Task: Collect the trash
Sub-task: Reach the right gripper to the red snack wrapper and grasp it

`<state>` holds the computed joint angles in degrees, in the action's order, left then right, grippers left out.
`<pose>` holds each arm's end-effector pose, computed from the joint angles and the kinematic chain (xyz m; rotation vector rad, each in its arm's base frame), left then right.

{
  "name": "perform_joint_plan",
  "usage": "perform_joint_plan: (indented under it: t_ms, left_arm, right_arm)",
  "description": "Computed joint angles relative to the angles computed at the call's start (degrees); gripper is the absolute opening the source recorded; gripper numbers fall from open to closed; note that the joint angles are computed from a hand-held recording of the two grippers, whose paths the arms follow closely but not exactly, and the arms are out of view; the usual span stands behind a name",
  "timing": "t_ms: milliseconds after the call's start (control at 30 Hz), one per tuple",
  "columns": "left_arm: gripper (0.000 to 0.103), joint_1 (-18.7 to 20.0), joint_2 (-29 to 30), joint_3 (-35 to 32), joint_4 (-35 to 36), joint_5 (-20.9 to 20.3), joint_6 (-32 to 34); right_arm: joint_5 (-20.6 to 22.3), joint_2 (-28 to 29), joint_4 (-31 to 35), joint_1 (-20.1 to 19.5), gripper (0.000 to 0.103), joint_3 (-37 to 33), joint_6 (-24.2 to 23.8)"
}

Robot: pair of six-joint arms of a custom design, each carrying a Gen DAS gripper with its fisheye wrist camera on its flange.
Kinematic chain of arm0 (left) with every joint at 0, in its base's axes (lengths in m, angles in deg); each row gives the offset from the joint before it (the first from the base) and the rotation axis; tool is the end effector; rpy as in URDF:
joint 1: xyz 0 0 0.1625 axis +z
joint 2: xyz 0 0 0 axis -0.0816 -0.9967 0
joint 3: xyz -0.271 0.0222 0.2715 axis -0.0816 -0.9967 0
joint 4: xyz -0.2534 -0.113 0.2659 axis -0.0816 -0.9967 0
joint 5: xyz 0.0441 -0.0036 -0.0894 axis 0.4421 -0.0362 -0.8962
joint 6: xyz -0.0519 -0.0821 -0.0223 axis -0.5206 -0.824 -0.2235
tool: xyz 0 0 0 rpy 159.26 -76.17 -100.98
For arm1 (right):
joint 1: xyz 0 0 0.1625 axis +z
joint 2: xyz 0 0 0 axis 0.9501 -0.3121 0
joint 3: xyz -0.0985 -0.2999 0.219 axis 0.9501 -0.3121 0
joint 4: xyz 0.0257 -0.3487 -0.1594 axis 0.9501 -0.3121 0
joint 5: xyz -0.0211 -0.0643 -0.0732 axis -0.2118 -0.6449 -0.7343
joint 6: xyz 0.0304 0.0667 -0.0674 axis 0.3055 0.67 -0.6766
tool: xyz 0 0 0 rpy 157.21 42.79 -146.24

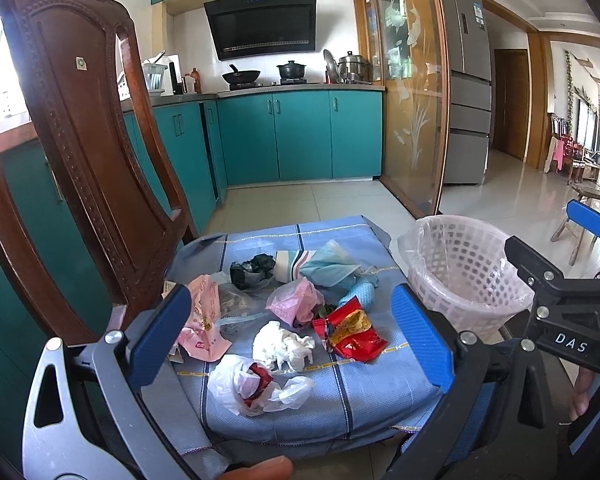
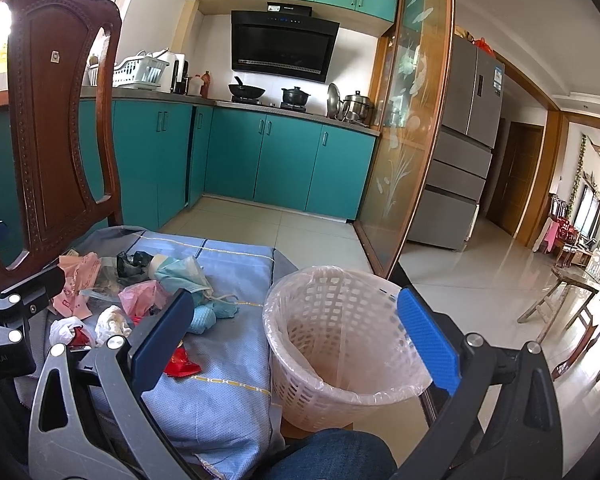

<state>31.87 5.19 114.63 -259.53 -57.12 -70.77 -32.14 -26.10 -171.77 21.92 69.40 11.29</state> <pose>-0.3561 -0.4327 0.0632 0.7476 2.0867 -1.1601 0.1142 -0.4090 0.2454 0.5164 -1.8149 1.2629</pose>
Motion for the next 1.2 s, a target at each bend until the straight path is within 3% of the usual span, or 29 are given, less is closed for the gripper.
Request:
perform_joint_plan:
  t_ms: [300, 400, 500, 567, 633, 733, 800, 833, 867, 900, 1033, 1200]
  left_arm:
    - [0.100, 0.41, 0.05, -0.23, 1.18, -0.30, -0.78]
    - [0.100, 0.73, 0.00, -0.24, 2.24, -0.27, -1.43]
    - [0.100, 1.81, -0.27, -0.66, 6.04, 0.22, -3.35]
    - [0.100, 3.07, -0.94, -1.05, 10.43, 0.17, -5.96]
    - [0.100, 4.62, -2.16, -1.01, 15.10, 0.59, -9.70]
    - [0.100, 6.82, -3.81, -0.75, 20.64, 1.33, -14.39]
    - [0.095, 8.67, -5.01, -0.19, 21.21, -1.23, -15.06]
    - [0.086, 9.23, -5.41, -0.10, 22.05, -2.07, -15.92]
    - [0.084, 9.79, -5.60, -0.07, 22.62, -2.62, -16.38]
    - [0.083, 10.40, -5.60, -0.06, 23.10, -2.98, -16.37]
    - [0.083, 11.15, -4.33, -0.12, 23.23, -2.21, -16.54]
    - [0.083, 12.06, -2.23, -2.27, 26.33, -2.04, -17.37]
  right_arm:
    - [-0.93, 0.25, 0.02, 0.15, 0.100, -0.67, 0.93]
    - [-3.09, 1.40, -0.77, 0.40, 0.100, -1.79, 0.80]
    - [-8.42, 4.13, -2.14, 0.43, 0.100, -4.08, 0.95]
    - [-7.71, 2.83, 5.46, -0.61, 0.100, -4.65, 3.86]
    - [-3.17, 0.24, 17.46, -2.67, 0.100, -5.18, 7.89]
    - [0.73, -0.15, 28.04, -4.06, 0.099, -7.95, 8.46]
    - [1.10, 1.45, 33.64, -4.10, 0.078, -10.97, 7.77]
    - [1.20, 2.27, 37.17, -3.99, 0.063, -12.70, 7.53]
    - [1.32, 2.88, 39.31, -3.73, 0.056, -13.72, 7.32]
    - [2.33, 3.72, 42.30, -3.49, 0.056, -15.29, 6.23]
    - [1.72, 7.19, 40.26, -1.59, 0.056, -17.65, 1.18]
    - [1.04, 9.15, 39.40, -0.81, 0.056, -19.38, -1.32]
